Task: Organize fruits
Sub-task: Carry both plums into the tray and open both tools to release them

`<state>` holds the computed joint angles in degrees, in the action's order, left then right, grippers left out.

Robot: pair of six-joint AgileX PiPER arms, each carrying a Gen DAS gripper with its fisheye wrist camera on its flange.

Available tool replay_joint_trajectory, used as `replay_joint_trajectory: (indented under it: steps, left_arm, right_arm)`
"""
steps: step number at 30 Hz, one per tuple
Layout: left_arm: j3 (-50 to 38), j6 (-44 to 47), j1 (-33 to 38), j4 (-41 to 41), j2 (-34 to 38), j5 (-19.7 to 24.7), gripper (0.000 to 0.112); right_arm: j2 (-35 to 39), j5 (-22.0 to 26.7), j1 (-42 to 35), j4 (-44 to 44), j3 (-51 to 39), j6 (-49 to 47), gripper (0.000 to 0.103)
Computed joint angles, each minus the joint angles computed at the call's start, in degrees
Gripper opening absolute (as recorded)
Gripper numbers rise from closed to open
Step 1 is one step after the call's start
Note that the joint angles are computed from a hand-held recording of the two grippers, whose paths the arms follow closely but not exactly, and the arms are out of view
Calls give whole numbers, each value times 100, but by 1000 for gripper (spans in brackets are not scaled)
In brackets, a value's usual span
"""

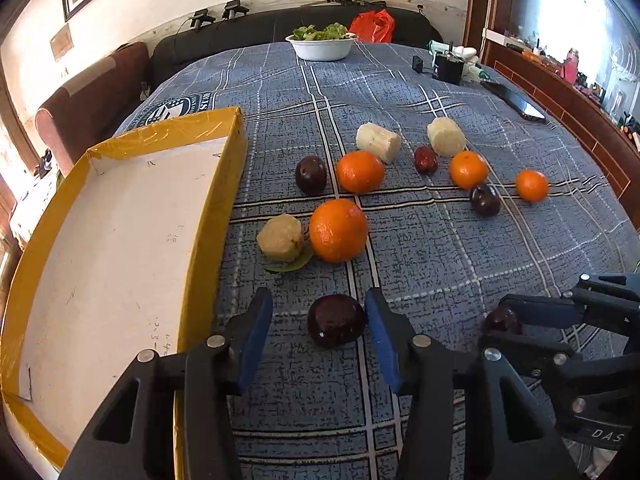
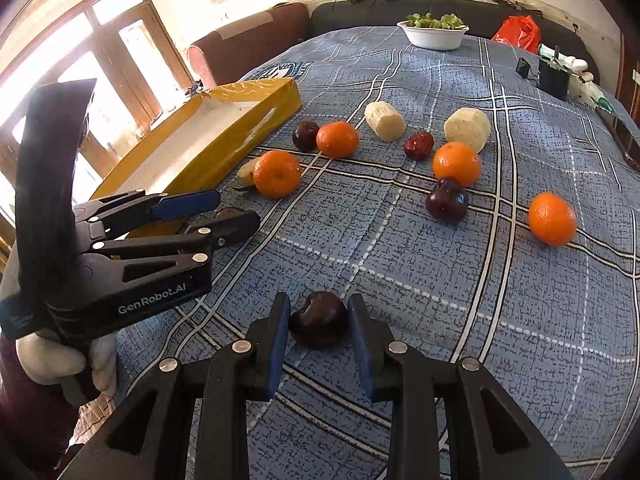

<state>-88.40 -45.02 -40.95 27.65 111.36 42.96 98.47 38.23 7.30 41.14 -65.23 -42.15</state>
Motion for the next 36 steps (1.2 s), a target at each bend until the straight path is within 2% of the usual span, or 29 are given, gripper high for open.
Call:
replay_joint_trajectory:
  steps: [3, 8, 10, 12, 13, 15, 20, 24, 28, 31, 34, 36]
  left_arm:
    - [160, 154, -10, -121, -153, -248, 47]
    - [-187, 561, -21, -356, 207, 11, 47]
    - [-248, 623, 46, -500, 264, -16, 47]
    - [-323, 594, 58, -489, 354, -9, 43]
    - [-334, 588, 64, -487, 363, -18, 29]
    - [-293, 465, 78, -484, 338, -92, 26]
    - [346, 138, 217, -677, -322, -634, 26]
    - [891, -328, 279, -395, -1157, -728, 26]
    - [1324, -886, 424, 203, -2085, -396, 26]
    - [1374, -1069, 646, 607, -2563, 123, 26]
    - [1490, -1329, 828, 1077, -2782, 598, 27]
    - [1586, -1483, 997, 1331, -2731, 826, 27]
  right_arm:
    - [-59, -34, 23, -34, 61, 33, 33]
    - [-68, -76, 63, -74, 83, 154, 33]
    - [-63, -56, 39, -28, 86, 143, 33]
    - [-61, -29, 9, 27, 96, 119, 33]
    - [-63, -20, 2, 44, 101, 112, 33]
    - [-81, -19, 6, 39, 112, 118, 33]
    - [-355, 3, 51, 149, 217, -23, 33]
    - [-644, 230, 91, 402, 83, -125, 32]
    - [-741, 750, 211, 724, -549, -113, 33]
    - [-572, 1181, 410, 928, -1290, 57, 33]
    - [-125, 1654, 748, 1199, -2211, 271, 33]
    - [151, 1667, 1080, 1113, -2561, 476, 33]
